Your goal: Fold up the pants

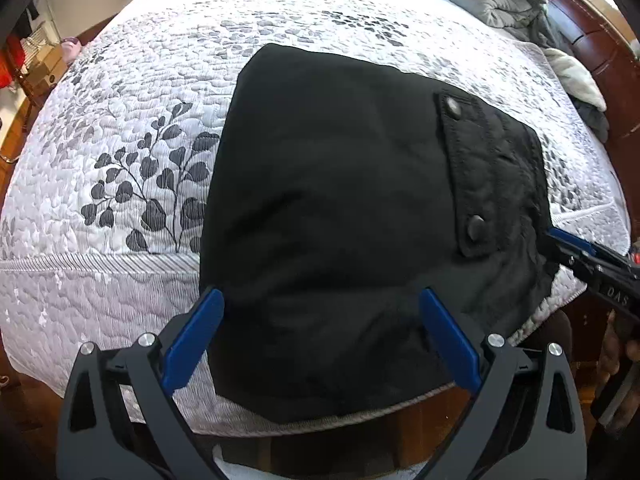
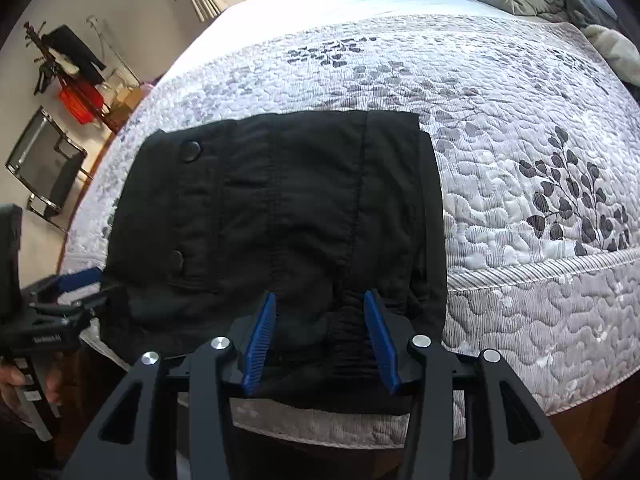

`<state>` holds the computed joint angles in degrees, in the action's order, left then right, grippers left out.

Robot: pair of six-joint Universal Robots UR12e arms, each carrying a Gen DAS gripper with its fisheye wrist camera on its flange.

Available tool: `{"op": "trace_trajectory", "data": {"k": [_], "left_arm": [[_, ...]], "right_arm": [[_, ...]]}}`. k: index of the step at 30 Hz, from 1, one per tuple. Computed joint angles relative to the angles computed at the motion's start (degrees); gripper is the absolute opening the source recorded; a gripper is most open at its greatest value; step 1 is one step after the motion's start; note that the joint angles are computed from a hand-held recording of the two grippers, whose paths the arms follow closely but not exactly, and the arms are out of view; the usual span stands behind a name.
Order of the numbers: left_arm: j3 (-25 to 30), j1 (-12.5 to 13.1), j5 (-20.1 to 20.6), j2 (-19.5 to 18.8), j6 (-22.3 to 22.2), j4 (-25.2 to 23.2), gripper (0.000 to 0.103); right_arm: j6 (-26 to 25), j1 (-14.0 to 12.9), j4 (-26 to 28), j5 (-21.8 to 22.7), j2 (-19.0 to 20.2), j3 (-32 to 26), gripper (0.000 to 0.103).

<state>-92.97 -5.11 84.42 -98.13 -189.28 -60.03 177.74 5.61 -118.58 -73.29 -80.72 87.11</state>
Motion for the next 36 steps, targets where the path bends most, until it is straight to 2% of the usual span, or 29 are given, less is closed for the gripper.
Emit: {"op": "trace_trajectory", "data": {"k": [6,16,30,36], "left_arm": [[-1.40,0.12,-0.52,1.14,1.11,-0.76,0.098],[-2.41,0.28,-0.12,1.51,-0.03,-0.47,0.098],[-2.38,0.25,0.26,0.88,0.69,0.45,0.100],[-1.77,0.61,-0.75,0.97,-1.70,-0.15,0.100]], "right_arm": [[-0.14,-0.15,0.06,-0.44,-0.90,0.26,0.047],[-1.24,0.09,0.90,-2.47,-1.56,1.07,0.049],[-0.41,-0.27,0.79,-0.84,-0.59,1.85,0.052],[1.01,0.24,1.03,-3.08,-1.11,1.56,0.052]]}}
